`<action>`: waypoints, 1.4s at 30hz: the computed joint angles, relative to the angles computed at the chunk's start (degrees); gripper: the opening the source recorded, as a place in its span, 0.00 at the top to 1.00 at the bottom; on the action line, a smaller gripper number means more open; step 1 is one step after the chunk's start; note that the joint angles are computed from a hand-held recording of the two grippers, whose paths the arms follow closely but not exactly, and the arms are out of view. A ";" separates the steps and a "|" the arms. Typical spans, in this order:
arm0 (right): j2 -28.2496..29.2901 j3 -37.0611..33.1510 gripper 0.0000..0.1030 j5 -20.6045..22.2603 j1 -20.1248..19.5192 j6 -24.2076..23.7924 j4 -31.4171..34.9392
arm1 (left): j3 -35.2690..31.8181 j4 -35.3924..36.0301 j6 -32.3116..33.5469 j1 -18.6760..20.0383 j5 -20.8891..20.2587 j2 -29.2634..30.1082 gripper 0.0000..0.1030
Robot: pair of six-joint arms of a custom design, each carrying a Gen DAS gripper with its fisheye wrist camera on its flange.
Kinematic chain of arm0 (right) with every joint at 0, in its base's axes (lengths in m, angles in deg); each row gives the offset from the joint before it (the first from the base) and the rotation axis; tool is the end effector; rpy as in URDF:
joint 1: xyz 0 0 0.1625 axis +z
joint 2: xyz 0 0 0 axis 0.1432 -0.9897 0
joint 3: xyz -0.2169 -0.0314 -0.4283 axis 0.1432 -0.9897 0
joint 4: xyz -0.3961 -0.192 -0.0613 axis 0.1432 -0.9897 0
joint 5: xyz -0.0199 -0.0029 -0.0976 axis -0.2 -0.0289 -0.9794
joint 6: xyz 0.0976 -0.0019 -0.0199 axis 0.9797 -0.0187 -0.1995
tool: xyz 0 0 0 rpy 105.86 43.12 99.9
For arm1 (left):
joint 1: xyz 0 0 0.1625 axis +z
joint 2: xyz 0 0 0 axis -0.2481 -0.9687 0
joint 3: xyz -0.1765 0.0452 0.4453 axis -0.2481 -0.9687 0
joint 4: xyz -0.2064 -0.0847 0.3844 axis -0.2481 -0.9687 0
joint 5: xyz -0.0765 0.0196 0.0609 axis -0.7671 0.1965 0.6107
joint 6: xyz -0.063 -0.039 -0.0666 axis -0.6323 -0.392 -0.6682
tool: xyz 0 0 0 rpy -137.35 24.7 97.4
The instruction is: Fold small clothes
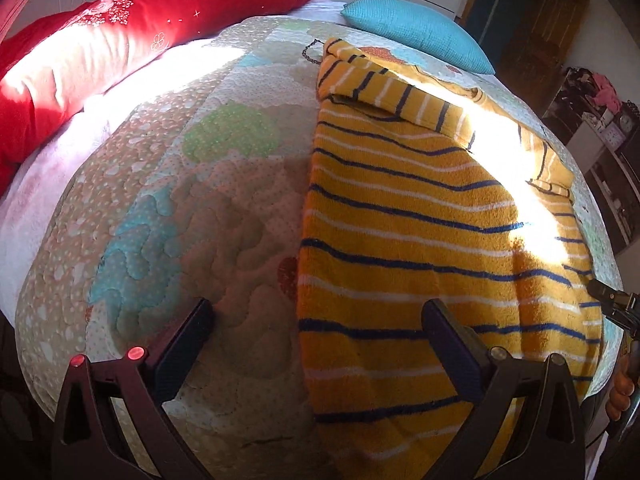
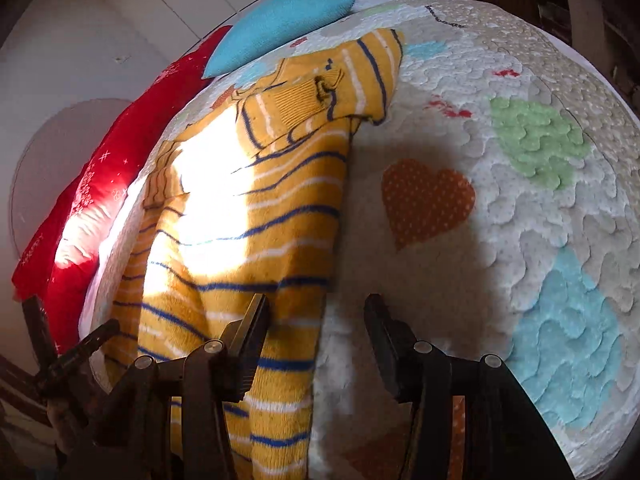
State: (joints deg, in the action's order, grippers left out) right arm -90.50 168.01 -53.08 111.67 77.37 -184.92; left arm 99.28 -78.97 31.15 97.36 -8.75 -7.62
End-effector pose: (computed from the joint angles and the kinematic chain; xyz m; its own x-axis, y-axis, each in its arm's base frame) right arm 0.3445 -0.4701 -0.0518 -0.8989 0.3802 0.2180 0.0978 0.6589 -0.7459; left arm 0.0952 -0.6459 0.3974 -0.7449 0.4077 -0.5281 0.5668 0.8043 -0.1785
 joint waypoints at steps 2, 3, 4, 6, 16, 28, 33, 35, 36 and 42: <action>1.30 1.30 0.48 4.78 0.13 -0.84 -4.41 | 0.29 0.46 1.15 0.47 -2.04 -0.43 0.00; 2.27 1.53 0.48 6.21 0.31 -0.99 -6.41 | 0.10 1.88 1.54 0.84 -3.83 -0.73 0.00; 3.32 1.60 0.48 6.95 0.62 -1.26 -8.29 | 0.05 3.10 1.85 1.17 -5.53 -1.13 0.02; 5.27 1.47 0.47 7.10 1.53 -1.25 -11.95 | 0.48 4.38 2.49 1.30 -6.99 -1.91 0.13; 9.64 1.28 0.89 10.17 2.66 4.17 -19.04 | -1.17 12.18 -3.73 1.27 -7.85 -3.57 0.93; 4.34 9.56 0.85 2.97 7.27 11.76 -12.17 | 3.34 15.92 -1.93 -0.01 -2.92 -9.69 0.86; 0.83 9.04 0.80 -5.35 9.15 11.14 -7.67 | 2.66 11.20 1.97 0.02 -4.01 -11.07 0.51; -0.37 7.61 0.80 -5.72 8.30 7.81 -6.45 | 2.57 7.04 3.72 -0.65 -4.11 -10.88 0.33; -0.97 6.70 0.80 -4.94 7.40 5.68 -6.07 | 2.27 5.88 4.12 -0.87 -4.73 -10.61 0.32; -1.82 -4.68 0.77 -3.37 3.82 -10.83 -0.56 | -1.76 6.35 0.68 -2.73 -7.88 -6.44 0.31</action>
State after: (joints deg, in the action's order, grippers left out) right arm -92.33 163.33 -56.45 115.49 66.53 -185.48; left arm 97.52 -72.62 31.83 94.63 -16.63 -14.06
